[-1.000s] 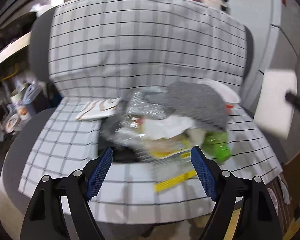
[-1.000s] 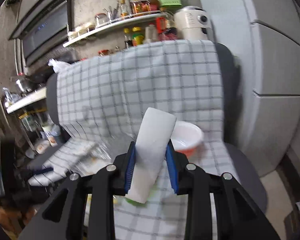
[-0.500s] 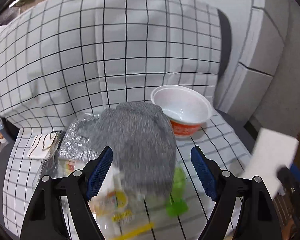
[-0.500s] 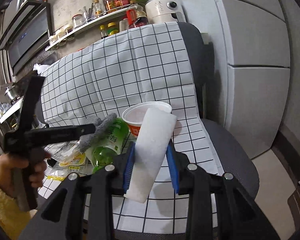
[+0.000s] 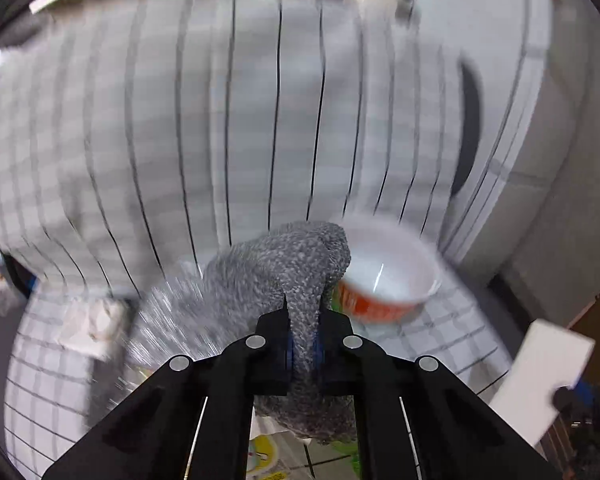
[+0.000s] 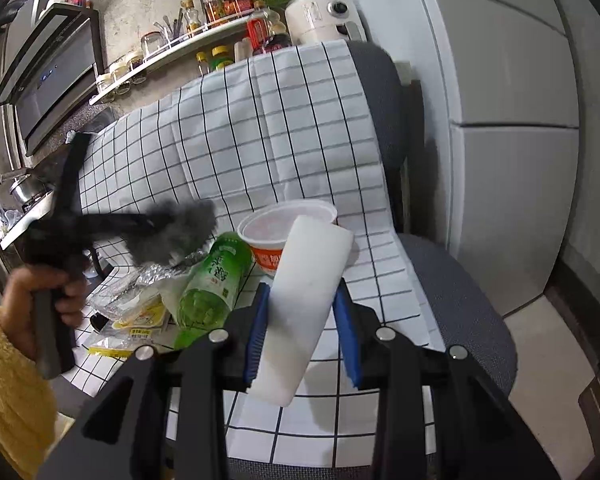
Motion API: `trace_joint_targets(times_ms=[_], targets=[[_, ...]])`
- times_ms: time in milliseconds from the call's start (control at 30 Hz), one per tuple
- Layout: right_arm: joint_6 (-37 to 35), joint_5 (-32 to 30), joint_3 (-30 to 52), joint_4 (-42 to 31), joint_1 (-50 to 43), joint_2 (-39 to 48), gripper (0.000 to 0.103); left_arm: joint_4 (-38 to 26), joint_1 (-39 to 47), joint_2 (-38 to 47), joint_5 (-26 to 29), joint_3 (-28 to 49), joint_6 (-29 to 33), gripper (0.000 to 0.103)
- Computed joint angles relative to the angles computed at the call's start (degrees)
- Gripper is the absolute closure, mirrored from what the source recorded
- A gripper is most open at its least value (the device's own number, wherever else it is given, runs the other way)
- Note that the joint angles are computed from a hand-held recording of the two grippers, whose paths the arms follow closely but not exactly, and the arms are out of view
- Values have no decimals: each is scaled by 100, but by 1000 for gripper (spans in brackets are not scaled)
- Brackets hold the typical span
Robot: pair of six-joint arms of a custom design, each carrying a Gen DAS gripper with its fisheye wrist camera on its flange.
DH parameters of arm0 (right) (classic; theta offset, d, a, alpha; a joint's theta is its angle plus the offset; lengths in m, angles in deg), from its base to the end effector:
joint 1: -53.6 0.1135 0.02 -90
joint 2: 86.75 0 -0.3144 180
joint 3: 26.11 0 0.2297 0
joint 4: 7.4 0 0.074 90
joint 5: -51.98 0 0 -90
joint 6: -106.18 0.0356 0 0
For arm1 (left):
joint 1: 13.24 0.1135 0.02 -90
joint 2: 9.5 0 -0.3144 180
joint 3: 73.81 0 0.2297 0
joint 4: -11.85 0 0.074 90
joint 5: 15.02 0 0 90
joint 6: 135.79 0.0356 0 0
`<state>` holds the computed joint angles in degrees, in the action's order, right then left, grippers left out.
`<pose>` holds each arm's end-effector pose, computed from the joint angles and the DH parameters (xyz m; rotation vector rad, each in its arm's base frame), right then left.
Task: Collect trash
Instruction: 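Grasp the grey cloth with the left tool while the right tool holds the sponge, then carry sponge and cloth to the bin and release both tools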
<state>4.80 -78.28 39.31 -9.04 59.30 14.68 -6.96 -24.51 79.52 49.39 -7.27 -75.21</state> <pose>0.3442 0.0575 0.2248 -0.6871 2.0238 0.7188 0.3037 -0.0448 0.2700 -0.5702 2.1362 0.1222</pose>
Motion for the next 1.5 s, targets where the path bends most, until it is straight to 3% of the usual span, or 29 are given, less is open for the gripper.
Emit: trace_joint_targets(times_ms=[100, 200, 333, 433, 733, 933, 1200, 1400, 1500], targets=[[65, -39, -208, 172, -88, -291, 71, 41, -373, -916, -443, -127, 265, 96], [120, -159, -323, 89, -227, -624, 71, -369, -948, -1552, -790, 64, 430, 96], [97, -317, -481, -73, -506, -1078, 71, -815, -2203, -1904, -1613, 165, 308, 96], [-48, -446, -543, -343, -828, -1355, 71, -791, -3161, -1864, -2033, -122, -126, 95], [-979, -389, -1134, -742, -1900, -1898, 71, 961, -4526, -612, -2128, -1255, -1117, 95], [-1527, -282, -1459, -921, -2512, -1835, 71, 1752, -4845, 383, -1674, -1237, -1126, 95], [-2245, -141, -1790, -655, -3286, -1227, 71, 1862, -4999, 1581, -974, -670, -1192, 95], [-2240, -99, -1442, -654, -3889, -566, 71, 2215, -4807, 2383, 429, -87, -470, 95], [-2129, -75, -1295, -571, -4115, -418, 71, 2016, -4745, 2694, 933, 423, -49, 95]])
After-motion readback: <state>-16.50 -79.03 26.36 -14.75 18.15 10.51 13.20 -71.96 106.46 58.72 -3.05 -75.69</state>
